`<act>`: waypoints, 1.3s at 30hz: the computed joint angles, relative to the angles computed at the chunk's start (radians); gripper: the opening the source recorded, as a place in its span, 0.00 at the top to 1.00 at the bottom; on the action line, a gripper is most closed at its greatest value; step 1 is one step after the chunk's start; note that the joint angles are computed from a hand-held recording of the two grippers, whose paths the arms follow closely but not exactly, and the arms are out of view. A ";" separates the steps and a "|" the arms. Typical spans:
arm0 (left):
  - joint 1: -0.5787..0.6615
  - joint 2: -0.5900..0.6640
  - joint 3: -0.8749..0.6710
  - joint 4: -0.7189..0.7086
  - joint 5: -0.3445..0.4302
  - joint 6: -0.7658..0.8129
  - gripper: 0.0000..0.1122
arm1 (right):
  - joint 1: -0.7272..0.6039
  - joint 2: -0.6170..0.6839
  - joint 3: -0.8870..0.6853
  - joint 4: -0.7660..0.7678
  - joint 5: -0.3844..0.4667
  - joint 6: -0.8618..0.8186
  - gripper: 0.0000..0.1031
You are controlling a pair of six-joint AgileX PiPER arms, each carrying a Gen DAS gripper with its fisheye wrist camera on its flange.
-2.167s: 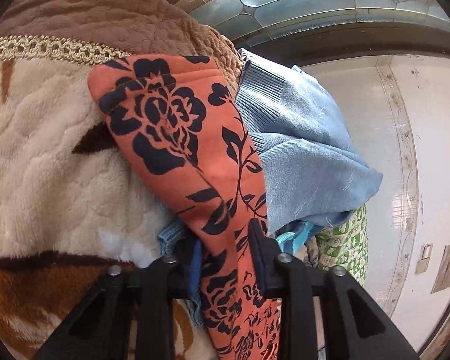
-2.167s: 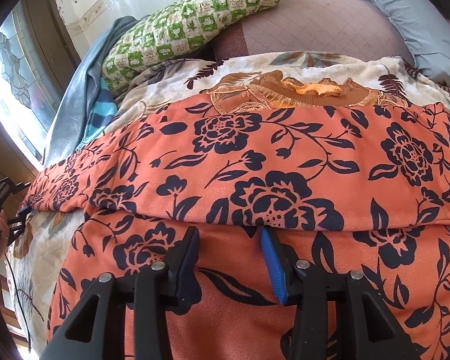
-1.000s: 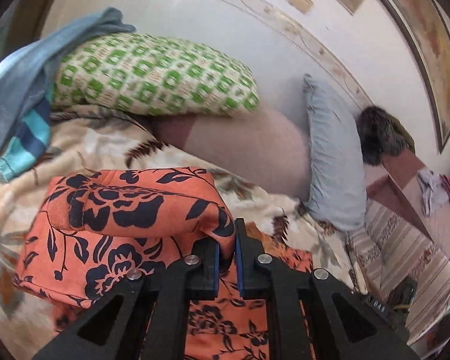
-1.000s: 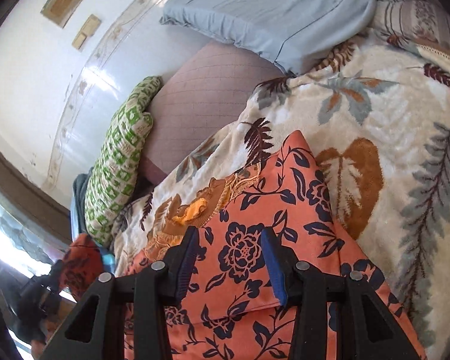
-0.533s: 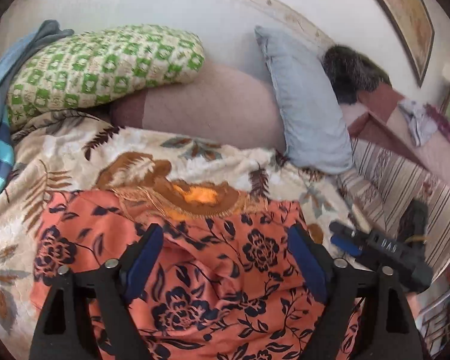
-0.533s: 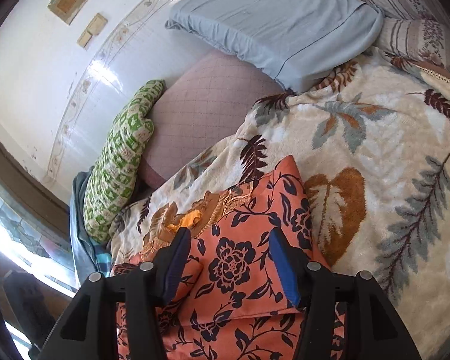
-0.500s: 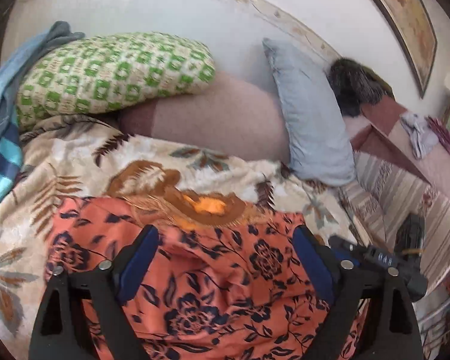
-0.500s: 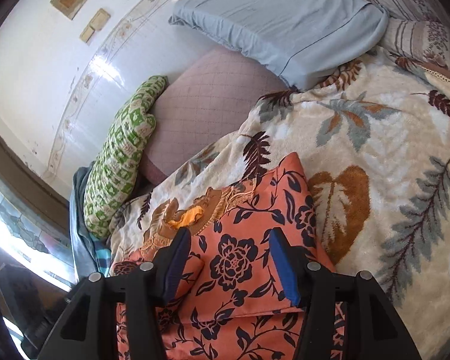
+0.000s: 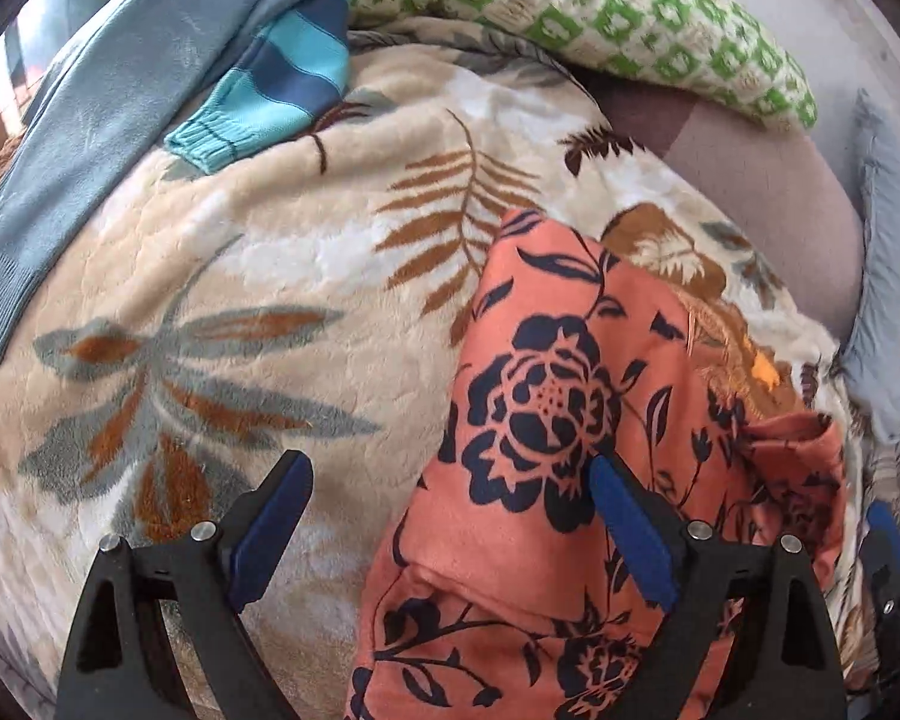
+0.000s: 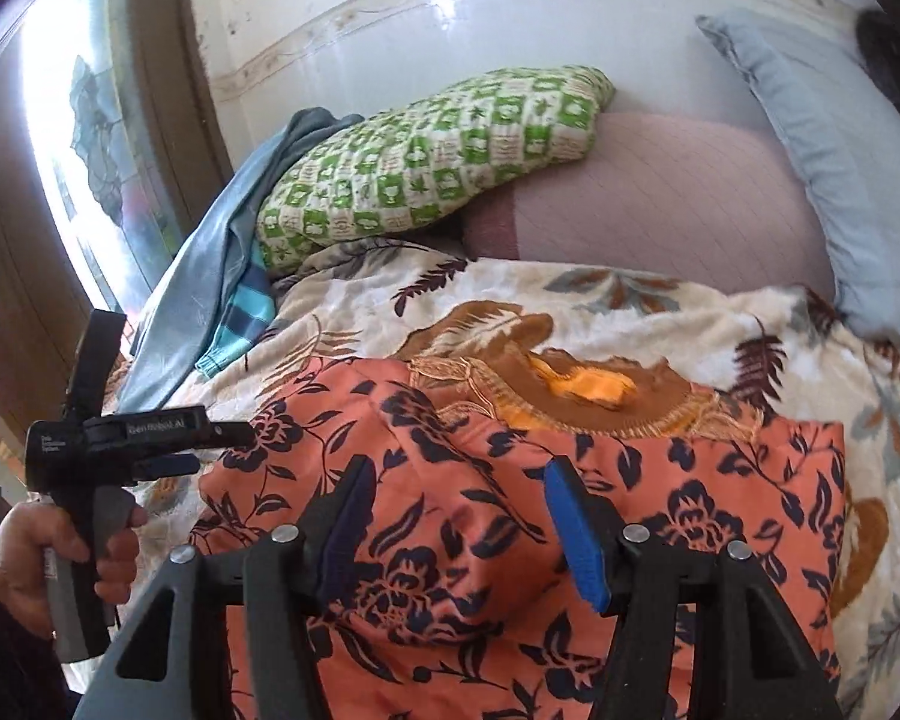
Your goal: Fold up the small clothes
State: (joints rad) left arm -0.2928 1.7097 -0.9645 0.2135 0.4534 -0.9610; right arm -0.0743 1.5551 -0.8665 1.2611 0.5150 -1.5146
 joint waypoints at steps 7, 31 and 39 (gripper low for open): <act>-0.072 0.055 -0.049 0.114 0.077 -0.031 0.17 | 0.147 0.191 -0.107 -0.294 -0.206 0.301 0.55; -0.099 0.093 -0.103 0.180 0.144 -0.072 0.17 | -0.607 0.476 -0.554 -0.411 0.424 0.738 0.79; -0.101 0.093 -0.101 0.188 0.142 -0.066 0.17 | -0.420 0.590 -0.670 -0.537 0.354 0.831 0.64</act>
State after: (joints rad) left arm -0.3939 1.8027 -1.0653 0.4012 0.5957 -1.0272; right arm -0.4942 2.1452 -1.5366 0.7244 0.8689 -0.6840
